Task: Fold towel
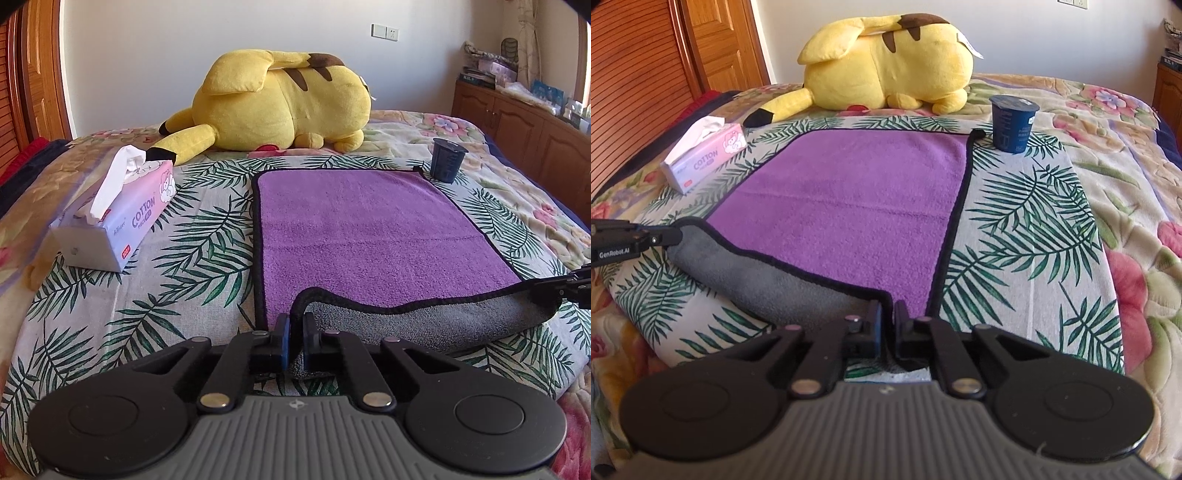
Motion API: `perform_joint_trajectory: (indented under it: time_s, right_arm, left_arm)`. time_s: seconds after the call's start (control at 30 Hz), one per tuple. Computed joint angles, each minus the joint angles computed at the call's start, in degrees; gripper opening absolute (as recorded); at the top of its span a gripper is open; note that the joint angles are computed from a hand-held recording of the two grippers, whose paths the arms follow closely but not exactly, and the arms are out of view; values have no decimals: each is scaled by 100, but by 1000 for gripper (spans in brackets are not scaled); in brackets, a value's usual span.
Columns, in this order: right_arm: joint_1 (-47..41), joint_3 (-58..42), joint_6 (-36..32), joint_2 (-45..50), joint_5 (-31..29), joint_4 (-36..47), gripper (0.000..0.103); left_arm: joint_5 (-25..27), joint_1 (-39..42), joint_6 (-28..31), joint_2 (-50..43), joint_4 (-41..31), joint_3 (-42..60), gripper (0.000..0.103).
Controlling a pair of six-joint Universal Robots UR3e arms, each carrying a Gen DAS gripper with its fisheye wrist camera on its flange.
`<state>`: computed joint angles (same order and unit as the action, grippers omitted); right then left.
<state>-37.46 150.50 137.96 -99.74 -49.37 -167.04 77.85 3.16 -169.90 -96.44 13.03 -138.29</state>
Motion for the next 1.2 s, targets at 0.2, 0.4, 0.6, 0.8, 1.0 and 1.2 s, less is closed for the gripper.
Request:
perform_joint_trajectory:
  time_s: [0.2, 0.4, 0.6, 0.8, 1.0, 1.2]
  right_arm:
    - [-56, 56, -22, -36, 126, -94, 4]
    - [-160, 161, -23, -115, 325, -263, 4]
    - [-216, 194, 47, -19, 465, -585, 4]
    - [-190, 158, 83, 150, 554, -871, 4]
    - [-67, 36, 135, 355, 576, -1222, 4]
    - [26, -100, 311, 677, 561, -1694, 4]
  left_arm:
    - [-64, 12, 0, 78, 44, -10, 0]
    - [-142, 37, -48, 188, 150, -53, 0]
    - [-171, 40, -46, 259, 153, -33, 0]
    - [-189, 30, -48, 200, 131, 108, 0]
    - [-219, 16, -27, 77, 97, 321, 0]
    - [-304, 14, -42, -53, -4, 534, 0]
